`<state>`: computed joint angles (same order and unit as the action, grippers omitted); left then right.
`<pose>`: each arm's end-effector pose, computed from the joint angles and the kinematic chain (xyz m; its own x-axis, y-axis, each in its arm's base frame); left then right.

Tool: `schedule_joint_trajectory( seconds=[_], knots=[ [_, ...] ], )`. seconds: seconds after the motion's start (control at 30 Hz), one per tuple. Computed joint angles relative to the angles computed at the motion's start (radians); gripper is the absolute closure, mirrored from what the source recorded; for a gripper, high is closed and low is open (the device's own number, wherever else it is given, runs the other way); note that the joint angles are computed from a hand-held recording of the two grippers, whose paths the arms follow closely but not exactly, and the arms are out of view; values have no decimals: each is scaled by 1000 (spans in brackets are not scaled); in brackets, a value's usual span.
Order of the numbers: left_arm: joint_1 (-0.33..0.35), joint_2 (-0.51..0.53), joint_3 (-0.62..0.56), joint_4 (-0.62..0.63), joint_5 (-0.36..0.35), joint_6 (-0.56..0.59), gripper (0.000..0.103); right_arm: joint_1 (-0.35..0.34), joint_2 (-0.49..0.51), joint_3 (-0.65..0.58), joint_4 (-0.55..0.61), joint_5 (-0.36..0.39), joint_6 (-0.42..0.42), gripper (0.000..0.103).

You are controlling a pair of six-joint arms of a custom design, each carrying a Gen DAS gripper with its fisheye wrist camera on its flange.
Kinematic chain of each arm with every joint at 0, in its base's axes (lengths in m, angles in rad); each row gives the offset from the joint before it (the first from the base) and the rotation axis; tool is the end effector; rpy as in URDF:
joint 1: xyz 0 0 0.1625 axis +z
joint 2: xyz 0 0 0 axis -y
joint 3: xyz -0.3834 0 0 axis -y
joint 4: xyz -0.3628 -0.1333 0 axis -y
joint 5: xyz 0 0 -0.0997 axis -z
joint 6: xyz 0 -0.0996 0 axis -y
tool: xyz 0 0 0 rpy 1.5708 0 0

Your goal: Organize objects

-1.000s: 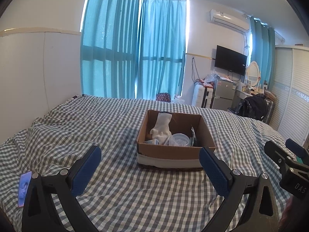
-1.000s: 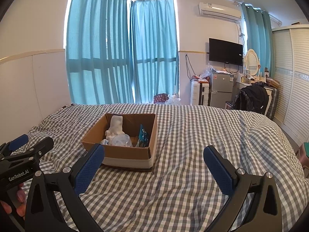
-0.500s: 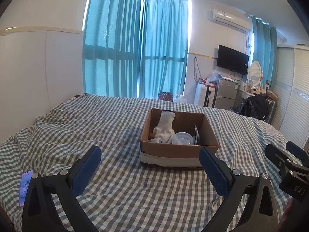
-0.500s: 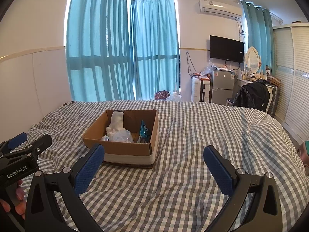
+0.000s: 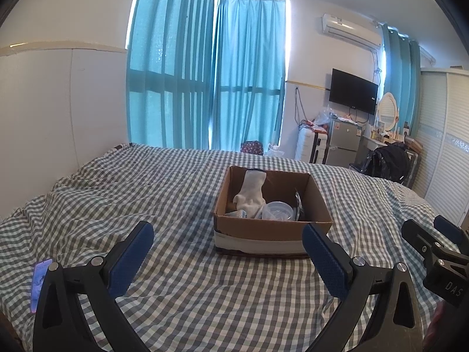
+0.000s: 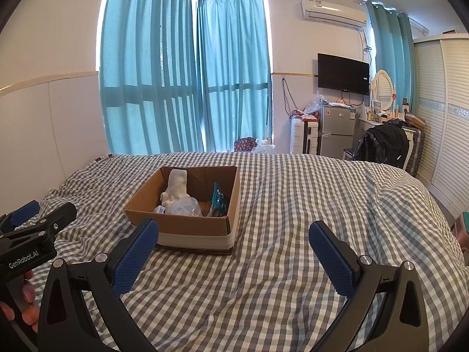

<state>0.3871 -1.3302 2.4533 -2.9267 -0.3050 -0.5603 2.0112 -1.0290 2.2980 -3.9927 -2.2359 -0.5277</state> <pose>-0.2401 -0.3444 0.2017 -0.7475 -0.0300 -0.6636 0.5947 0.4148 -0.6887 0.2430 -0.3472 0.2039 -0.7356 -0.0339 0.6766 -0.6290 0.4052 -0.6635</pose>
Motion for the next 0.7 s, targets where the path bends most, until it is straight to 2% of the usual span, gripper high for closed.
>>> schedule_joint_trajectory(
  seconds=[0.7],
  knots=[
    [-5, -21, 3, 96, 43, -56, 0, 4, 3, -1, 9, -9, 9, 0]
  ],
)
